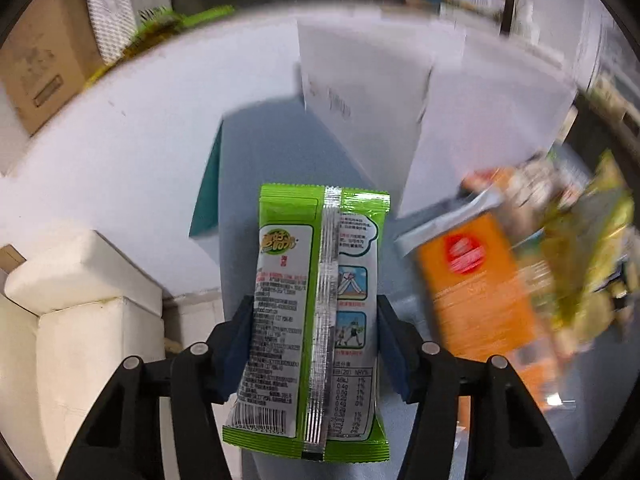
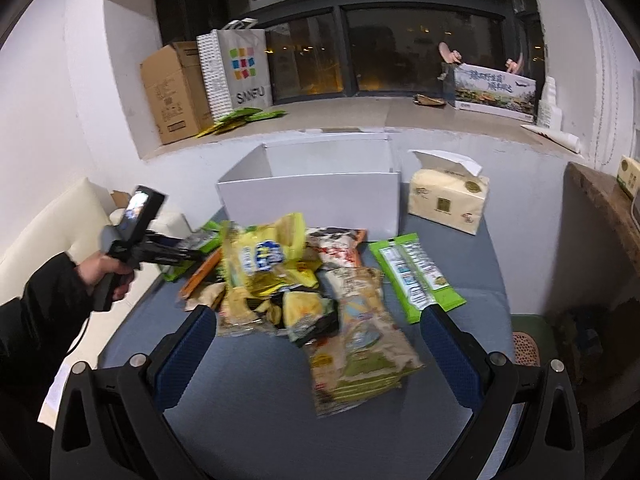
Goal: Organize snacks
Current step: 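Grasp a green stick pack with the left tool while the right tool grasps another, then carry both green stick packs into the white box and open both tools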
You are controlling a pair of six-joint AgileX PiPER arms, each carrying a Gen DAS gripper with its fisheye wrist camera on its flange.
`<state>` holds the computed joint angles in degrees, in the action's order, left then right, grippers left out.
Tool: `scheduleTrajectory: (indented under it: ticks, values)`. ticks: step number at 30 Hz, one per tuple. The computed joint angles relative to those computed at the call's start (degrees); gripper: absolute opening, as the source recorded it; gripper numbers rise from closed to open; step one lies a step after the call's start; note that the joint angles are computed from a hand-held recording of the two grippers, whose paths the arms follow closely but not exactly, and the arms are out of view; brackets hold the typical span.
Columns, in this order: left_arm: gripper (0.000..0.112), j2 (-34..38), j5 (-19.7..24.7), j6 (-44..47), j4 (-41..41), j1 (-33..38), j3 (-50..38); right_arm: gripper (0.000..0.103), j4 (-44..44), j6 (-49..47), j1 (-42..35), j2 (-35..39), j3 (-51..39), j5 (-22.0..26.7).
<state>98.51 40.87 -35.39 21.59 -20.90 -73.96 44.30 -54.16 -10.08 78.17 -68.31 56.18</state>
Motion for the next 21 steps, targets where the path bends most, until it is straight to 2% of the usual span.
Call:
scheduleTrajectory:
  ticks: [2, 4, 7, 9, 11, 14, 17, 19, 21]
  values:
    - [0.062, -5.03, -2.21, -5.23, 3.37, -1.89, 3.45, 0.103, -0.15, -0.46, -0.83, 2.45, -2.73, 0.76]
    - [0.062, -9.62, -2.51, -10.42, 6.86, -4.44, 5.72, 0.103, -0.63, -0.93, -1.12, 5.31, -5.85, 0.41]
    - [0.062, -16.79, -1.6, -21.23, 12.86, -9.91, 9.04, 0.103, -4.76, 0.24, 0.4, 12.35, -13.53, -1.97]
    - [0.062, -20.53, 0.7, -27.74, 16.95, -14.5, 9.76, 0.103, -7.9, 1.26, 1.96, 17.96, -19.36, -3.91]
    - [0.062, -23.78, 2.73, -36.0, 22.09, -20.36, 11.49, 0.103, -11.29, 3.51, 3.41, 26.32, -28.49, -1.43]
    - [0.062, -25.75, 8.9, -43.6, 27.32, -28.91, 11.48, 0.103, -17.32, 7.79, 5.92, 37.14, -40.08, 1.94]
    - [0.062, -26.29, 11.78, -50.07, 30.67, -34.27, 12.64, 0.099, -19.87, 9.1, 7.42, 44.91, -47.79, 5.31]
    - [0.062, -27.34, 12.83, -52.74, 31.56, -36.63, 13.14, 0.091, -20.63, 10.44, 7.83, 47.99, -50.66, 6.79]
    - [0.062, -27.6, 14.54, -53.98, 32.6, -38.12, 13.03, 0.09, -22.17, 11.76, 8.51, 50.63, -52.82, 7.51]
